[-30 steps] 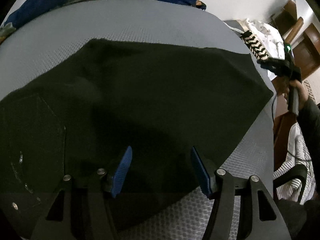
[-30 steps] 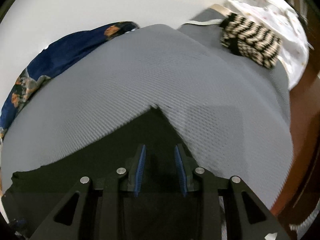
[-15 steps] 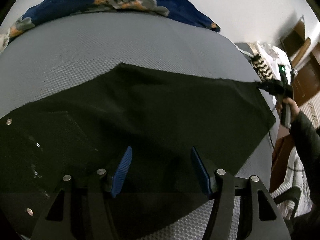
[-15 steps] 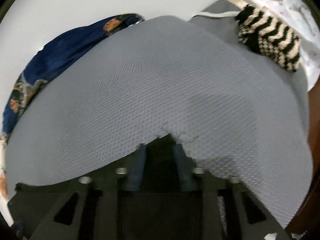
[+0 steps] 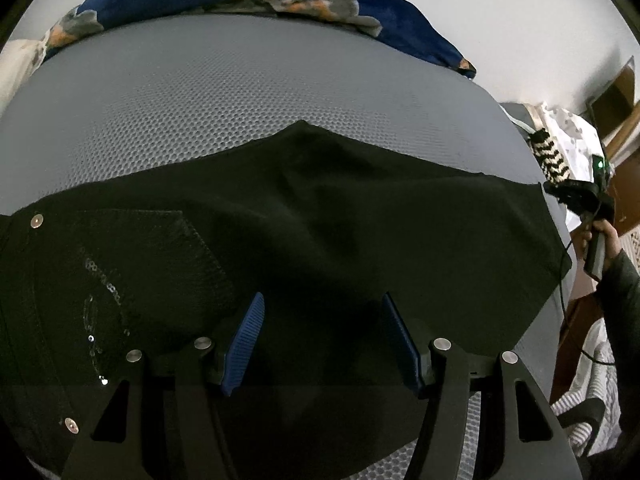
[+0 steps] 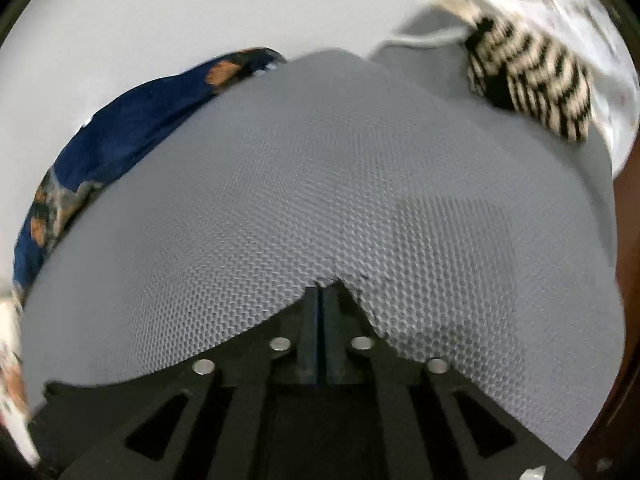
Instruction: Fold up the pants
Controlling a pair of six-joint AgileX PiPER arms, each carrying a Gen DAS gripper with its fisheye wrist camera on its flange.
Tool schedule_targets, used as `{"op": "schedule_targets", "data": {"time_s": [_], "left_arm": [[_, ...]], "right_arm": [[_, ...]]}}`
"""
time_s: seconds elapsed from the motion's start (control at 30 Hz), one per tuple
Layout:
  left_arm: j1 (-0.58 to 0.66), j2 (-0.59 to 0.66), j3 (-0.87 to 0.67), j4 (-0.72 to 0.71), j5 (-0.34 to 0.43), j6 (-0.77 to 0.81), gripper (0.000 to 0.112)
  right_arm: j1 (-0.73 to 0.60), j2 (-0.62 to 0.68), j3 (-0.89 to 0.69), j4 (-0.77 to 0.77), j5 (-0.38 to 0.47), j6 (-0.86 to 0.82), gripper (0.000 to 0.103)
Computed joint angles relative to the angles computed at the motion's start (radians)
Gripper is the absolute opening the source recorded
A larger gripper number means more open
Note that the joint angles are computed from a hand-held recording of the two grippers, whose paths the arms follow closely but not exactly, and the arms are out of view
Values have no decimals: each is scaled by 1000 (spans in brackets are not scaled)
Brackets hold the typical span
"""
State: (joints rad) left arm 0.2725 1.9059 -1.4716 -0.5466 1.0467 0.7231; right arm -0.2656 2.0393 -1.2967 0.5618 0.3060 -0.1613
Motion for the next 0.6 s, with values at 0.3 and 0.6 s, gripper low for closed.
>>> {"op": "schedule_targets", "data": {"time_s": [0.3, 0.6], "left_arm": [[14, 20, -23, -18, 7, 12, 61], [56, -14, -17, -40, 10, 73, 61]], "right_arm": [[231, -67, 16, -335, -9, 234, 14], [515, 121, -409, 37, 364, -233, 26]]}}
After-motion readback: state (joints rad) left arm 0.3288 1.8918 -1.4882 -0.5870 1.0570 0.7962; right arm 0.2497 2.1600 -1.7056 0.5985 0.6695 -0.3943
